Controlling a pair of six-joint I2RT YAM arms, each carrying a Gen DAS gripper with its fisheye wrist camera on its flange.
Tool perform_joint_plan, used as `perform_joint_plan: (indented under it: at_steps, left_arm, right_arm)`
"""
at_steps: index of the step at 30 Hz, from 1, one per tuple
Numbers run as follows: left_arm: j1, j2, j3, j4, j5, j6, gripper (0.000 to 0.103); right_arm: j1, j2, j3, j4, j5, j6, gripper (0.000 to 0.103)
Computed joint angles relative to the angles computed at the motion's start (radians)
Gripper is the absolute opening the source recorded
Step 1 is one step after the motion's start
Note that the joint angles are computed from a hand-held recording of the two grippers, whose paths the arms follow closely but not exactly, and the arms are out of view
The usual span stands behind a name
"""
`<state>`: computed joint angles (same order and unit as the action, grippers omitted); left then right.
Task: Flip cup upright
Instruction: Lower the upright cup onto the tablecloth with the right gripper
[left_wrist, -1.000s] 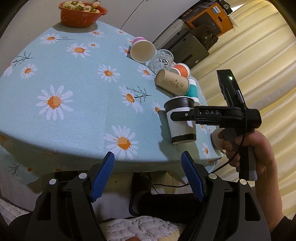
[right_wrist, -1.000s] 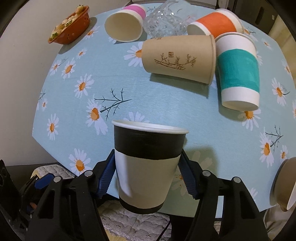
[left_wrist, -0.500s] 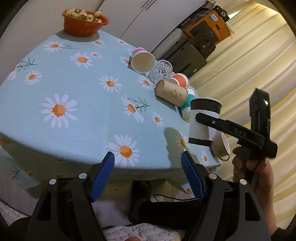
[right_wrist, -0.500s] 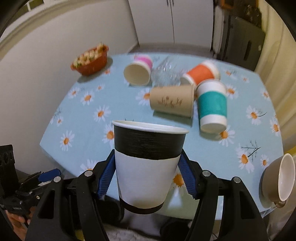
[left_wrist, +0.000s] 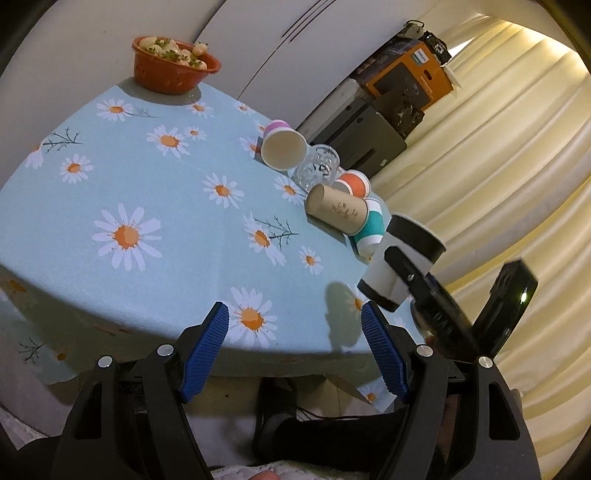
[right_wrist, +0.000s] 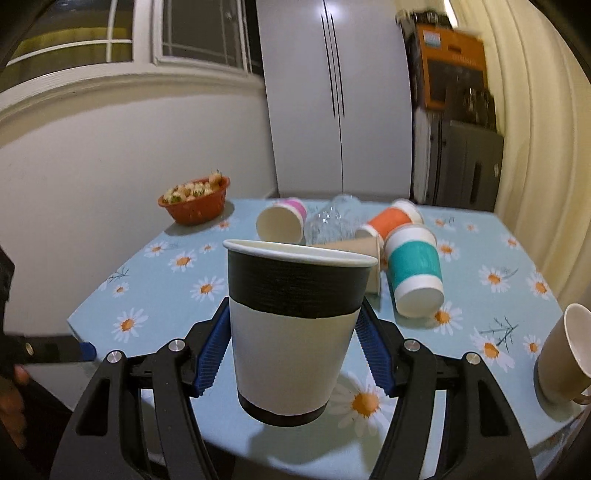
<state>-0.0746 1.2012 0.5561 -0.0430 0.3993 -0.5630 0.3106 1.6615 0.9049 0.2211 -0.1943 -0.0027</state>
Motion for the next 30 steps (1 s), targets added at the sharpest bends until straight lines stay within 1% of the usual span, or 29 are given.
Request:
perform_joint_plan:
  at_steps: [1,3,4,5,8,11,14,16,26,30]
  left_arm:
    - [0.003,-0.008,-0.007,0.008,0.003,-0.002,0.072]
    - [0.007,-0.017,-0.013,0.013,0.002,-0.001,0.072]
    - [0.006,-0.020,-0.015,0.017,-0.001,-0.003,0.072]
    - [0.008,-0.027,-0.022,0.023,0.000,-0.005,0.072]
    - [0.011,-0.037,-0.033,0.045,-0.004,-0.011,0.072]
    - [0.017,-0.047,-0.043,0.062,-0.009,-0.017,0.072]
    - [0.025,-0.056,-0.053,0.078,-0.006,-0.021,0.072]
    - [0.027,-0.060,-0.056,0.084,-0.004,-0.022,0.072]
    - [-0.001,-0.054,-0.053,0.088,-0.037,-0.029,0.072]
    - [-0.015,-0.050,-0.046,0.082,-0.068,-0.019,0.072]
  right_arm:
    - [0.009,-0.005,-0.047,0.087,0.018,-0.007,0.065]
    - [0.021,-0.001,-0.105,0.205,0.052,-0.015,0.065]
    - [0.029,0.006,-0.141,0.284,0.071,-0.012,0.065]
    - [0.033,0.013,-0.158,0.329,0.080,-0.010,0.065]
    - [0.067,0.066,-0.210,0.478,0.161,-0.036,0.065]
    - [0.096,0.142,-0.229,0.582,0.243,-0.057,0.065]
    - [0.102,0.192,-0.222,0.623,0.278,-0.037,0.065]
    - [0.110,0.210,-0.220,0.657,0.295,-0.060,0.065]
    - [0.096,0.257,-0.214,0.689,0.272,-0.086,0.065]
    - [0.112,0.263,-0.225,0.713,0.294,-0.124,0.065]
